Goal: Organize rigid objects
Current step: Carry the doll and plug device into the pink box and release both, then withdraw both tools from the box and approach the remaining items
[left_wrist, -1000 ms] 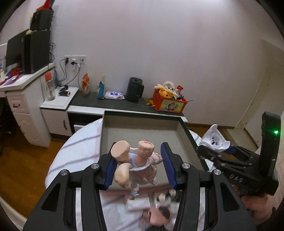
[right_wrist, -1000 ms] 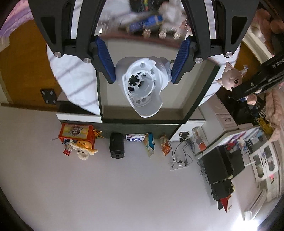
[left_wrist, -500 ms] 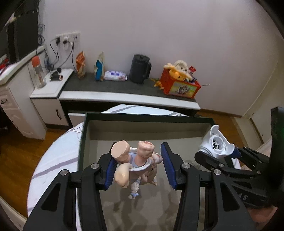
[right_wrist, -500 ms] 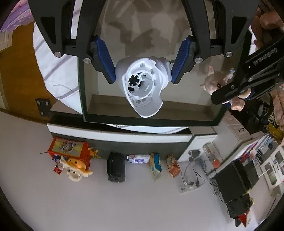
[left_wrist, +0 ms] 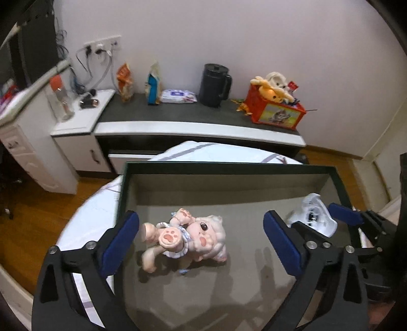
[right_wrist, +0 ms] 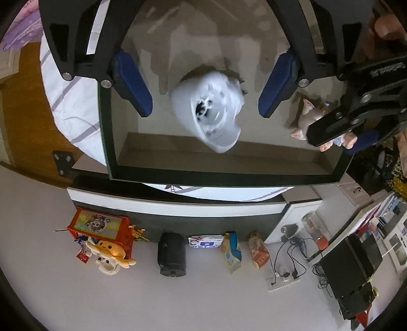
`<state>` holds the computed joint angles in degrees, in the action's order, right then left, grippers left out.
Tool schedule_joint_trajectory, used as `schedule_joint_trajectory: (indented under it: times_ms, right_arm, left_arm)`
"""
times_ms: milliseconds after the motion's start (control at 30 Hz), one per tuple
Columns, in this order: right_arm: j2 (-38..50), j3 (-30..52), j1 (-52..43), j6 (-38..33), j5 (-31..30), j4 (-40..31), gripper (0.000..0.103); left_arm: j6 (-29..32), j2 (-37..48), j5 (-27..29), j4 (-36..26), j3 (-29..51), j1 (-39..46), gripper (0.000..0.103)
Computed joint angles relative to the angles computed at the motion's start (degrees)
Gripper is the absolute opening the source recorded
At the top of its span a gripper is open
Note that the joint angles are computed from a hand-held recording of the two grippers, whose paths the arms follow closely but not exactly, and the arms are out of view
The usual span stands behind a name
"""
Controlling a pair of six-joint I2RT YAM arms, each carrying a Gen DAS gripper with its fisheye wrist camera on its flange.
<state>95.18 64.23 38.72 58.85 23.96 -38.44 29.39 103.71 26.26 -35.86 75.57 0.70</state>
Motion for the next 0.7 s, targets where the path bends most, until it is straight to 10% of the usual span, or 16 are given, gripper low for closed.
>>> schedule_joint_trajectory:
  times_ms: [300, 700]
  right_arm:
    - [-7.6, -2.0, 8.0, 9.1, 5.1, -5.2, 0.103]
    - [-4.2, 13.6, 35.4, 41.3, 20.7, -36.3, 0.103]
  left_arm:
    - [4.6, -12.3, 6.6, -3.4, -6.1, 9.3, 0.103]
    - [26.3, -25.5, 19.1, -24.3, -8.8, 31.8, 0.102]
